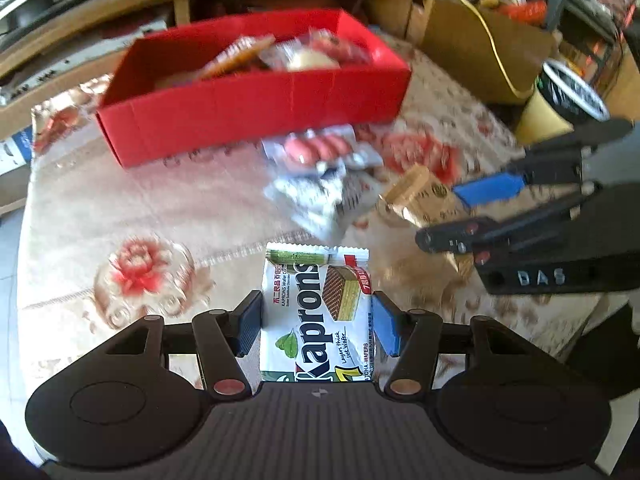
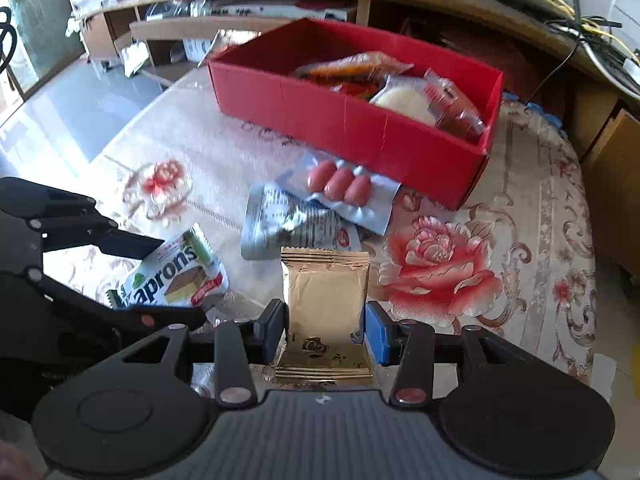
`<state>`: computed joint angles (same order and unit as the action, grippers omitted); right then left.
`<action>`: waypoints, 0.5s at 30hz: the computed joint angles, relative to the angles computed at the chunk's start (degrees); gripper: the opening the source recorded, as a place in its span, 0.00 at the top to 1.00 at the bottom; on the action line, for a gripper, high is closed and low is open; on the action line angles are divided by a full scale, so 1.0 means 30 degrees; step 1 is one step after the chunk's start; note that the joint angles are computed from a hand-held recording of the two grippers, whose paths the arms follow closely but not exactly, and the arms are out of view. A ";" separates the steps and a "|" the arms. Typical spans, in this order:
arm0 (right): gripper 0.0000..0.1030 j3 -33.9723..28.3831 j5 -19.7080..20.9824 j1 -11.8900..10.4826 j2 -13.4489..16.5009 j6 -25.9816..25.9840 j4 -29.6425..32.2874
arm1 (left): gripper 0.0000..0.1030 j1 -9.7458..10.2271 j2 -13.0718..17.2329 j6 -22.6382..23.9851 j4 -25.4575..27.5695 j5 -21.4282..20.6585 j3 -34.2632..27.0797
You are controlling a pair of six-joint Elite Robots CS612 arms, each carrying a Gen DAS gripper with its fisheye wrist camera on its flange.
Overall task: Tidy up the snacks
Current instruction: 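Carry the Kaprons pack with the left tool while the right tool carries the tan pack to the box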
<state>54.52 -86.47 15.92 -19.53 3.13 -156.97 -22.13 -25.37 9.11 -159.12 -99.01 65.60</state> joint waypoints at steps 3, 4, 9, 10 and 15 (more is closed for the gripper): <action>0.66 0.0234 -0.0185 0.0004 -0.0134 0.0307 -0.0645 | 0.38 -0.0015 -0.0019 -0.0587 -0.0781 0.0161 -0.0009; 0.66 0.0298 -0.0252 0.0002 -0.0177 0.0360 -0.0837 | 0.38 -0.0010 -0.0021 -0.0817 -0.0989 0.0203 -0.0032; 0.66 0.0692 -0.0392 0.0005 -0.0461 0.0691 -0.2055 | 0.38 -0.0116 -0.0140 -0.1553 -0.1806 0.0751 -0.0160; 0.66 0.0746 -0.0459 0.0018 -0.0509 0.0734 -0.2380 | 0.37 -0.0161 -0.0143 -0.1447 -0.1994 0.0841 -0.0212; 0.66 0.0427 -0.1169 0.0031 -0.0427 0.1156 -0.3496 | 0.37 -0.0132 0.0200 -0.1660 -0.2525 0.0677 -0.0946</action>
<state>55.80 -89.98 16.02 -20.81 6.59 -167.46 -22.53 -24.77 4.13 -166.70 -96.98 62.77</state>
